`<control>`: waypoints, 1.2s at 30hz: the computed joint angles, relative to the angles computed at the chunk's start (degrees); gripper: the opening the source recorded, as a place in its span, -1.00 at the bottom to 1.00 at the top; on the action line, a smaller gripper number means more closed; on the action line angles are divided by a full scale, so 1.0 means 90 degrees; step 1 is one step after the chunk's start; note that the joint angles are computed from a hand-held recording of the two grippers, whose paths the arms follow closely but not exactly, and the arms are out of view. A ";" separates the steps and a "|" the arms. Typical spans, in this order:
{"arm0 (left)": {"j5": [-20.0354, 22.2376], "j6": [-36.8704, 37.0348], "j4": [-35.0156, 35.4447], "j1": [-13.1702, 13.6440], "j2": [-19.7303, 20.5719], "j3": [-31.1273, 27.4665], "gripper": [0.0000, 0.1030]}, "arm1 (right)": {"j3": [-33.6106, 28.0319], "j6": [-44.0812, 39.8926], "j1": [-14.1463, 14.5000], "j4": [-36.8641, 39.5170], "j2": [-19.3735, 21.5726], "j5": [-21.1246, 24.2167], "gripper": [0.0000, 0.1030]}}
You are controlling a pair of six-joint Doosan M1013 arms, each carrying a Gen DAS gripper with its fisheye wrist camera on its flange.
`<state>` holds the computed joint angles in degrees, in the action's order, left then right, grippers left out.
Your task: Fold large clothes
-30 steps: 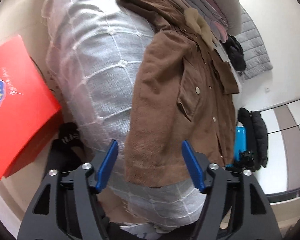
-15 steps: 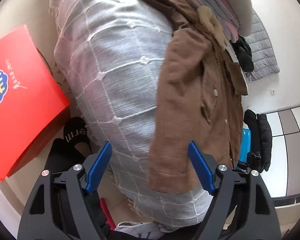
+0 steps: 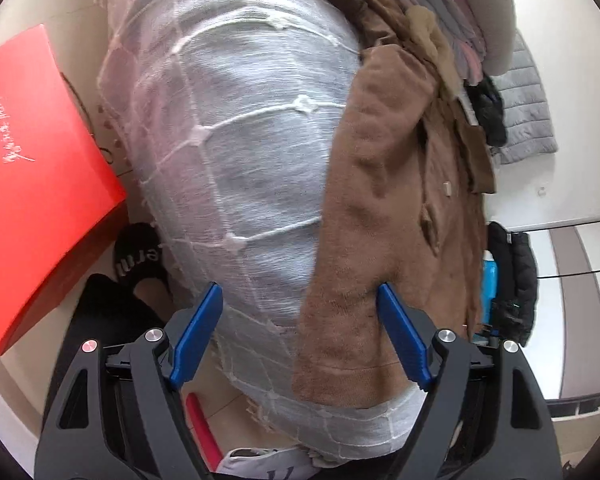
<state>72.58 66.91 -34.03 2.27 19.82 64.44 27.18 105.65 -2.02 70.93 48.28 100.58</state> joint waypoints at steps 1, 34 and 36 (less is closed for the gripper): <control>-0.0039 0.0039 -0.0099 0.0009 -0.0014 0.0036 0.47 | 0.0082 -0.0014 -0.0009 0.0127 -0.0023 -0.0104 0.87; -0.0713 0.0070 0.0523 -0.0632 -0.0044 -0.0568 -0.72 | -0.0327 -0.0432 0.0478 -0.1087 -0.0434 -0.0896 -0.59; -0.0763 0.0175 0.0524 -0.0665 -0.0083 -0.0699 -0.73 | -0.0588 -0.0461 0.0490 -0.0925 -0.0392 -0.1028 -0.59</control>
<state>65.71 68.49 -29.32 -3.72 19.08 58.15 21.89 101.50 2.39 62.61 44.75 91.33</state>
